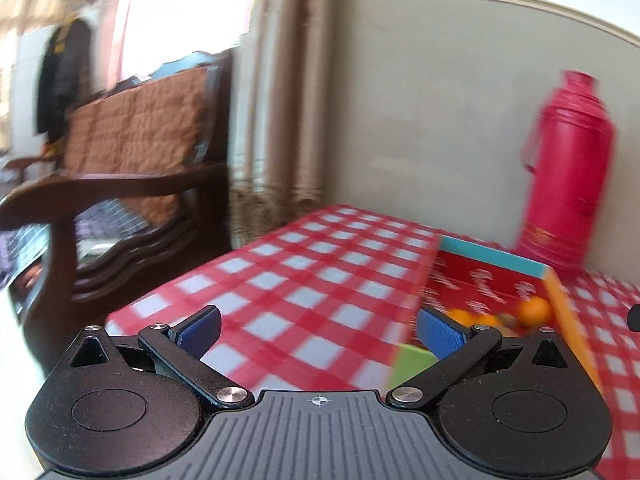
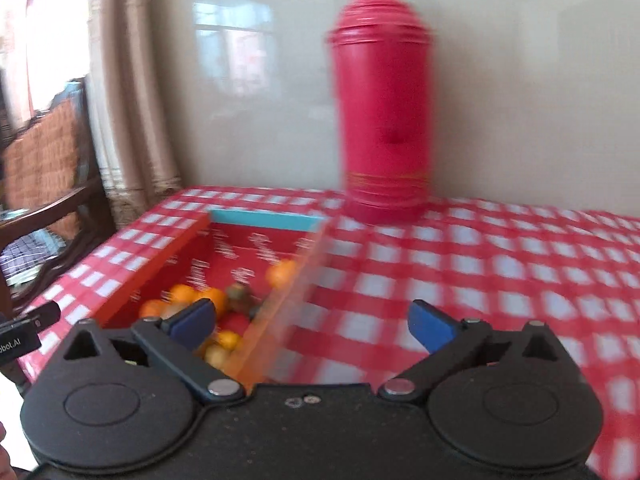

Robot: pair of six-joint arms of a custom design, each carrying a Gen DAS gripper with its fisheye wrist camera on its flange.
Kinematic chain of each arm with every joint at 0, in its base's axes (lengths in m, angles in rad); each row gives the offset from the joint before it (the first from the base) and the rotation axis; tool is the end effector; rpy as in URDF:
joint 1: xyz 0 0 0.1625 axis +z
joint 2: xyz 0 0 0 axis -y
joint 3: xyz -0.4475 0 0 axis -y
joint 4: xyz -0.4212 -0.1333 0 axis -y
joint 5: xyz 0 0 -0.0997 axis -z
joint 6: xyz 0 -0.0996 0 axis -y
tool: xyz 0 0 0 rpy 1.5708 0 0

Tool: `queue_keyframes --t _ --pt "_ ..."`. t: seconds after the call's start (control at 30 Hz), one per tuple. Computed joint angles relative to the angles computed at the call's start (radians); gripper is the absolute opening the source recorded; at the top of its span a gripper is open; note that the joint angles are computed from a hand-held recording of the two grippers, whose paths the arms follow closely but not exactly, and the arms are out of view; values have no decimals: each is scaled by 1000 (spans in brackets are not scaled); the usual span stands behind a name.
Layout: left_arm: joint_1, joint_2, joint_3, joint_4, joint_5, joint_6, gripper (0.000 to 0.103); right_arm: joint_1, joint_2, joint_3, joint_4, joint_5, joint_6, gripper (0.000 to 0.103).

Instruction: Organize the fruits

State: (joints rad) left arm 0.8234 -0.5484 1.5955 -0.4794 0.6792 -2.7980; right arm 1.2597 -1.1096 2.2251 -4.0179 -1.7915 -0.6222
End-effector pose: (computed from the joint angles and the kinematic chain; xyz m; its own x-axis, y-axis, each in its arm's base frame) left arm -0.2476 -0.5772 -0.0867 -0.7305 0.0818 -0.6779 0.6496 0.3896 -0.6529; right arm -0.0476 -0.5124 0.2588 -0.7442 0.2758 0.6084 -0.4445 0.4754 -0.7592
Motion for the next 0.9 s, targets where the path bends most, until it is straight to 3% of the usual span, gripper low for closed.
queue_keyframes --t 0.17,0.33,0.57,0.9 --pt "-93 -16 1 168 60 -86 103 -6 -81 112 -70 -96 101 97" --pt "-168 -40 13 324 92 -201 103 -4 -106 218 -231 -128 91 97" --pt "-235 -72 65 390 44 -273 103 14 -113 308 -349 -127 80 97" --pt "-263 -73 65 455 27 -266 103 66 -93 313 -390 -156 33 97"
